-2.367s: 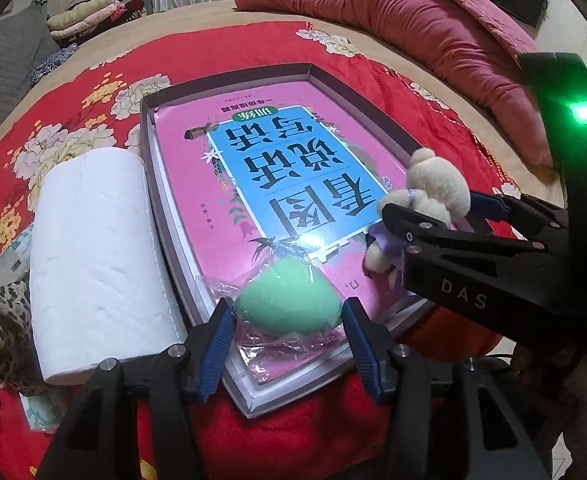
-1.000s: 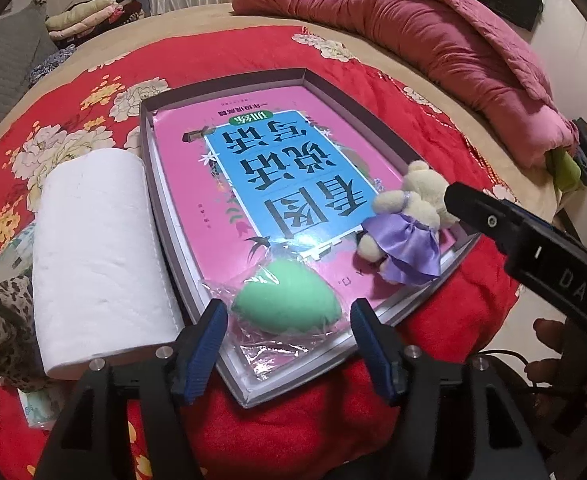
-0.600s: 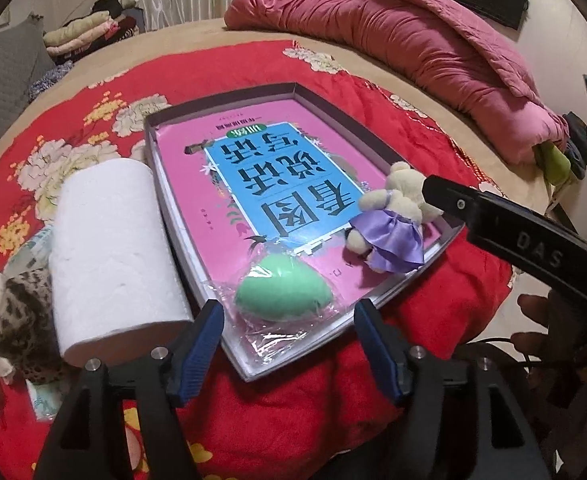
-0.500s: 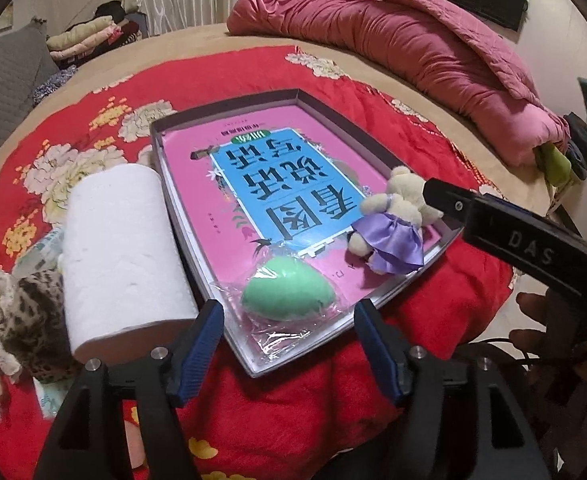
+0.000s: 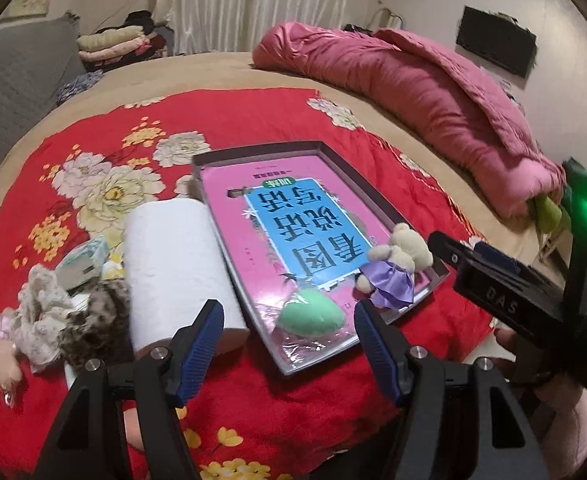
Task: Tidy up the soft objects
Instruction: 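Withdraw both grippers from the tray back toward the remaining items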
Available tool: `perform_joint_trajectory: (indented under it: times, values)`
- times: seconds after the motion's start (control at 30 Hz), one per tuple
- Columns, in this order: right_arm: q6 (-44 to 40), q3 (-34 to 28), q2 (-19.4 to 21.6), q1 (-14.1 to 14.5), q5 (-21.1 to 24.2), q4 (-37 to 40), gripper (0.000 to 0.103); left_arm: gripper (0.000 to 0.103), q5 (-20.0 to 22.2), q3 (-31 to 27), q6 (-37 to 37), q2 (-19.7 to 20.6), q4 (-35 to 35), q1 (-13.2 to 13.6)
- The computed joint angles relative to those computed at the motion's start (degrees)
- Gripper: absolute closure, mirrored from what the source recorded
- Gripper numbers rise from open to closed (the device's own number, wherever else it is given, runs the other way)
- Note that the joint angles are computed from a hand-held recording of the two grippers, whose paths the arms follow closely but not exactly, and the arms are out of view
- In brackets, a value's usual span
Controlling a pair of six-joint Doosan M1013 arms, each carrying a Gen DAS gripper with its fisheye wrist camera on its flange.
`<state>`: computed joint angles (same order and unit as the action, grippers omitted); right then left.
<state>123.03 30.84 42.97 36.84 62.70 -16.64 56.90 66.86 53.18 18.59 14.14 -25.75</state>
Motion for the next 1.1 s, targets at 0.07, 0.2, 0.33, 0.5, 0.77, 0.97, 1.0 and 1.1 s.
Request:
perform_joint_trajectory:
  times: [0.07, 0.2, 0.33, 0.5, 0.77, 0.97, 1.0, 1.1]
  values:
    - [-0.6, 0.6, -0.4, 0.2, -0.7, 0.3, 0.025, 0.036, -0.5, 0.8, -0.9, -0.8, -0.2, 0.3]
    - [-1.8, 0.9, -0.8, 0.8, -1.7, 1.1, 0.025, 0.036, -1.5, 2.3, -2.3, -2.4, 0.6, 0.6]
    - [-2.9, 0.9, -1.3, 1.5, -2.8, 1.9, 0.025, 0.036, -2.2, 4.4, -4.5, -4.2, 2.0, 0.9]
    - [-4.4, 0.6, -1.7, 2.3, -4.4, 2.6, 0.025, 0.036, -2.4, 7.0, -7.9, -6.5, 3.2, 1.8]
    - [-9.6, -1.3, -1.4, 4.2, -4.3, 5.3, 0.025, 0.036, -2.3, 10.7, -12.1, -9.8, 5.9, 3.0]
    - [-14.3, -3.2, -0.8, 5.7, -3.7, 8.1, 0.025, 0.036, -2.1, 13.8, -15.5, -12.4, 7.8, 3.9]
    - [-15.4, -3.5, -0.7, 6.0, -3.6, 8.4, 0.025, 0.036, -2.0, 14.2, -16.0, -12.8, 8.2, 4.0]
    - [-18.9, -4.2, -0.3, 6.8, -3.1, 10.2, 0.025, 0.036, -1.4, 15.6, -18.2, -14.0, 9.3, 4.7]
